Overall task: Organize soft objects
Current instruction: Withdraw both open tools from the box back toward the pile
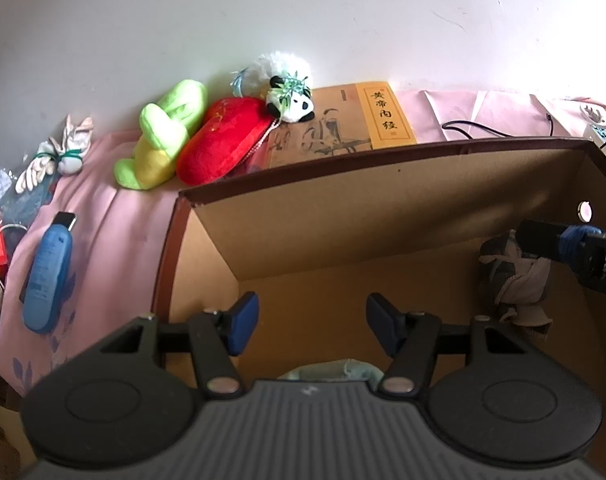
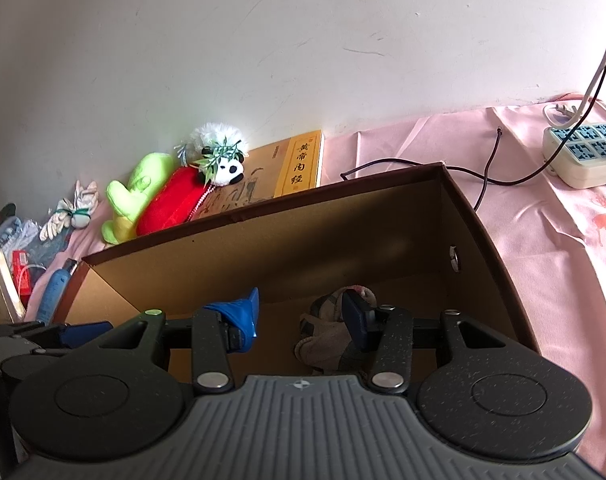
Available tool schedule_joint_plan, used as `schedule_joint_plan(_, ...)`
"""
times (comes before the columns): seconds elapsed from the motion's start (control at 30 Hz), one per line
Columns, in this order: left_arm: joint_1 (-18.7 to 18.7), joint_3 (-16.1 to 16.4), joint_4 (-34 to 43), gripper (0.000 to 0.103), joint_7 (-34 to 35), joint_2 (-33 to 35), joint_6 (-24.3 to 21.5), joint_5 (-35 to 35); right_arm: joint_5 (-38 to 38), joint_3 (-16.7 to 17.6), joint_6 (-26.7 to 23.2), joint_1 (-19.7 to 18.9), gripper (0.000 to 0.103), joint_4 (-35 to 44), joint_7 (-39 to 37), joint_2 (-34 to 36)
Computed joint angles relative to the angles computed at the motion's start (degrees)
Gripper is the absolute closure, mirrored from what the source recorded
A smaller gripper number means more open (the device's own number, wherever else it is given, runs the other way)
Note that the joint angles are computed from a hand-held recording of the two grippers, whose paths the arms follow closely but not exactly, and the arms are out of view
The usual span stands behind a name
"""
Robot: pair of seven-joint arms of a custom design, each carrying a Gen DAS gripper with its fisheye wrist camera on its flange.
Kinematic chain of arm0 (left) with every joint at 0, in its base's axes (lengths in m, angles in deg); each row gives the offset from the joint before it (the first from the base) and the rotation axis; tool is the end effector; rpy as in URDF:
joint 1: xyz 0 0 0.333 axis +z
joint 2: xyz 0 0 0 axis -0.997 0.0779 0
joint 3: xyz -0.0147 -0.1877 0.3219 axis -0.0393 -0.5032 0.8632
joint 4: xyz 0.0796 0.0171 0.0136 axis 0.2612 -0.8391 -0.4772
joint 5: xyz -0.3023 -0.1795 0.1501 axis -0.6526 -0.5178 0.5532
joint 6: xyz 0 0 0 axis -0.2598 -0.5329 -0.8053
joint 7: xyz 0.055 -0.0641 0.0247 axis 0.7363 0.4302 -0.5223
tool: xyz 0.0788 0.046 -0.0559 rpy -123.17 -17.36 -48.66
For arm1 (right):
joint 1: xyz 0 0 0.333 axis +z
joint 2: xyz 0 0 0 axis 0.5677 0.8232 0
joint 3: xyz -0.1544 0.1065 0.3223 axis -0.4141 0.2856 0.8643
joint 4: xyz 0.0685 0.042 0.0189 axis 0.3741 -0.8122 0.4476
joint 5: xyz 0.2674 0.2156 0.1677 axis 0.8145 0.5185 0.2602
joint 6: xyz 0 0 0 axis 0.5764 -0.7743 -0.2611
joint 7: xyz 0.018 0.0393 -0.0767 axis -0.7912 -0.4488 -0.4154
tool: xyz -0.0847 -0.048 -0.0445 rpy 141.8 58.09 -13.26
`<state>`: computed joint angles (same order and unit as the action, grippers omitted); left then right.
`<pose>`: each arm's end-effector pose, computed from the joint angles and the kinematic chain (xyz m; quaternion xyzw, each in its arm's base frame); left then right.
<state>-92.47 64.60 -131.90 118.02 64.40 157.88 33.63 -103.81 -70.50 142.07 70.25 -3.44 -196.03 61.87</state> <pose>0.7490 -0.1502 0.4185 -0.4562 0.8220 -0.2543 0.2271 0.6362 0.3882 0.4108 -0.4307 0.7975 -0.2467 0.3429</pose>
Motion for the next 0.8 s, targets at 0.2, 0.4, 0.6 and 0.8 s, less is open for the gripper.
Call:
schedule_joint_plan(0.2,4.15,-4.68,-0.97,0.037,3.12,-1.00,0.52,-4.20,-1.71,-0.15,-3.82,1.56,0.072,-0.80,1.22,-1.99)
schedule_joint_plan(0.4,12.97,-13.90,-6.79,0.037,13.97,-6.41,3.34,-15.47,-12.45,0.43,-5.73,3.47,0.072,-5.72,12.38,-7.99)
schedule_joint_plan(0.6,22.95,-21.88,-12.57,0.036,27.36,-12.80,0.31,-30.47,-18.71,4.49,-7.79,3.03,0.072,-10.44,17.20,-12.98)
schedule_joint_plan(0.8,25.25,-19.84,-17.89,0.036,34.20,-18.80,-4.41,-39.01,-18.86,9.56,-5.52,0.38,0.072,-13.37,15.16,-15.39)
